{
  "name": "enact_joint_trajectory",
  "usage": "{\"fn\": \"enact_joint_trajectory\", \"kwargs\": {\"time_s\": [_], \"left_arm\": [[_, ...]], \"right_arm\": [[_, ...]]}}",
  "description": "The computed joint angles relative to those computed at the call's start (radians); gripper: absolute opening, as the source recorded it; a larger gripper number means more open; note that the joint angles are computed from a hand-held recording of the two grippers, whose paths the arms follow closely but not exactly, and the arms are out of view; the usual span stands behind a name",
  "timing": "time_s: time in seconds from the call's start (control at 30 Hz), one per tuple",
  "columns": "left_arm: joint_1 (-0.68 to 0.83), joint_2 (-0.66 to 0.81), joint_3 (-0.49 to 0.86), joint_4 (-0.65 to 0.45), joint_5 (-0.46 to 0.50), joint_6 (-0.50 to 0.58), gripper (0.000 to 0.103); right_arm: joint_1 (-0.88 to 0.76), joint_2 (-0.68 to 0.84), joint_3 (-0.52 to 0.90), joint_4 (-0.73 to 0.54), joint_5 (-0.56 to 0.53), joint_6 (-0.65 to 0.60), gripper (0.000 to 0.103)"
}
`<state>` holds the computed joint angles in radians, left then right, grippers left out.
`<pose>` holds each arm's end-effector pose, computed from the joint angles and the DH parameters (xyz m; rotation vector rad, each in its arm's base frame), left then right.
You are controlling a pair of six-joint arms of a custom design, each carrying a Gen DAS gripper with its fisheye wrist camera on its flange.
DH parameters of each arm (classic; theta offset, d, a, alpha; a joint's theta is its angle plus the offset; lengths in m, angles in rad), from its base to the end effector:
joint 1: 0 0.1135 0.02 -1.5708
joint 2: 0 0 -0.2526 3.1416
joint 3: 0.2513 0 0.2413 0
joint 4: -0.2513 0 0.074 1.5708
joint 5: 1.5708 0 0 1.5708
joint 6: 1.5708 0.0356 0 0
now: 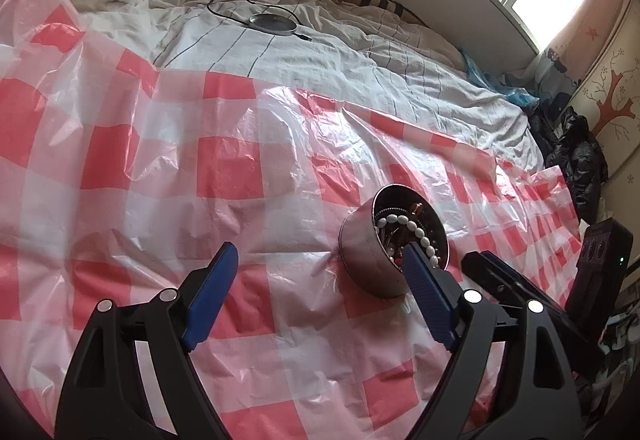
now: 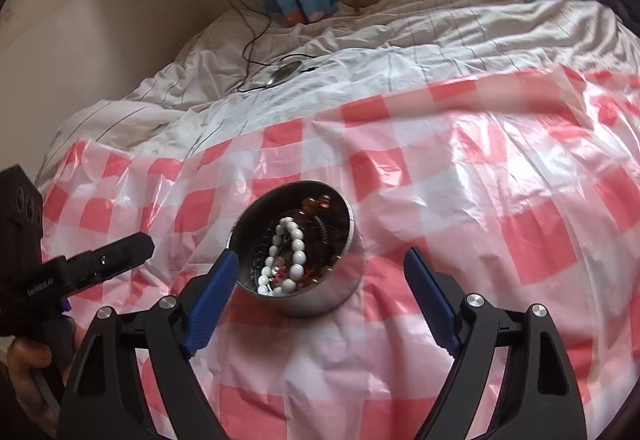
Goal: Organize jewelry
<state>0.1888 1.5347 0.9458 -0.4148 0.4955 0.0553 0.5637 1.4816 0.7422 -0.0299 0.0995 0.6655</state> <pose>0.2931 0.0388 0.1972 0.0169 2.4799 -0.5332 0.2464 0.1516 0.1758 0.1718 2.3825 0.4863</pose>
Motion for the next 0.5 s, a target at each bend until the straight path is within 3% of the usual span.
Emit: {"fn": "enact_joint_trajectory", "kwargs": {"time_s": [0.1,0.27,0.37,0.5], "left_arm": [[-0.025,-0.14,-0.1,0.024,-0.056,0.022,0.08],[-0.075,-0.471,-0.287,0.002,-0.172,0.067,0.082],[-0.084,-0.67,-0.354,-0.072,-0.227,0.094,0.085],[-0.059,-0.927,-0.396,-0.22,-0.243,0.114,0.091]], "right_arm": [[0.044,-0.148,-0.132,-0.023,0.061,0.07,0.086],[0.292,-0.402,-0.254,-0.292,0.354,0.236,0.087],[0.473,-0.509,-0.255,-0.491,0.529,0.389,0.089],[0.663,-0.53,-0.17,-0.72,0.687,0.618,0.09]]}}
